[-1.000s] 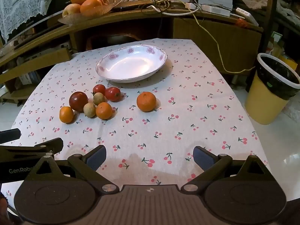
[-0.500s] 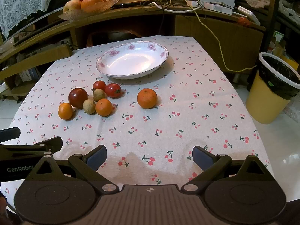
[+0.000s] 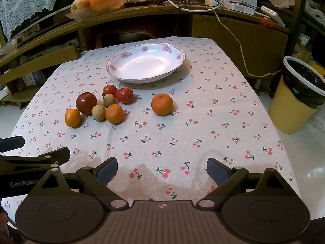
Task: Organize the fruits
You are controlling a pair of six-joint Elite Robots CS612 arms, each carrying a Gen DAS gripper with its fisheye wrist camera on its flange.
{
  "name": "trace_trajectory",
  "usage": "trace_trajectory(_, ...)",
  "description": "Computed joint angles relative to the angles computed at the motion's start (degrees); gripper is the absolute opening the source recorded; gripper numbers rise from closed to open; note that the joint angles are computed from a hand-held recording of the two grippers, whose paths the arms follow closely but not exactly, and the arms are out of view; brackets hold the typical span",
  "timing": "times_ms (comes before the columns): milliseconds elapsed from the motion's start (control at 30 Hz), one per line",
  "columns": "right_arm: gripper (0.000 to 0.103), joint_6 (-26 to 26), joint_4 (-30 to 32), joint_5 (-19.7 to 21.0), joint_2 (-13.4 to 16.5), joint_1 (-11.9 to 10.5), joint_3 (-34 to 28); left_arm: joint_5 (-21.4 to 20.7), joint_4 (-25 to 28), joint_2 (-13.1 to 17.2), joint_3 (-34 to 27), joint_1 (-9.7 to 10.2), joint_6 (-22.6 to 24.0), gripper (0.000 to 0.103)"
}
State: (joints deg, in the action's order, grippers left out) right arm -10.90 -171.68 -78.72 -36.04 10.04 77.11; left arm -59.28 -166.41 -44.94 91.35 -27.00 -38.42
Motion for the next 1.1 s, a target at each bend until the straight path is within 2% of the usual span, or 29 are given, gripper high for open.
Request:
trace_trajectory(400, 0.090, -0.6, 0.9, 1.9, 0.2, -0.1, -0.5, -0.8, -1.8, 0.1, 0.3, 0.39, 0.9, 0.101)
trace_trajectory(700, 0.084, -2.5, 4.4, 6.1, 1.3, -0.1, -3.9, -0.8, -2.9, 1.1, -1.0, 1.45, 4.2, 0.101)
trace_trajectory(833, 0.075, -4.4, 6.5, 8.8, 2.2, -0.1, -6.0, -1.7, -2.7, 1.6, -2.0, 2.20, 5.6, 0.098)
trace_trajectory(967, 0.071, -6.2, 9.6, 10.4, 3.5, 0.1, -9.0, -3.6, -2.7, 2.2, -3.0, 3.22, 6.7, 0.095)
trace_trajectory(1067, 0.068, -7.7, 13.0, 11.7, 4.6, 0.2, -11.5, -5.2, -2.6, 2.8, -3.9, 3.91, 10.4, 0.095)
trace_trajectory(1100, 0.063, -8.3, 14.3, 12.2, 4.9, 0.3, -12.4, -5.7, -2.5, 3.0, -4.2, 4.12, 12.0, 0.095)
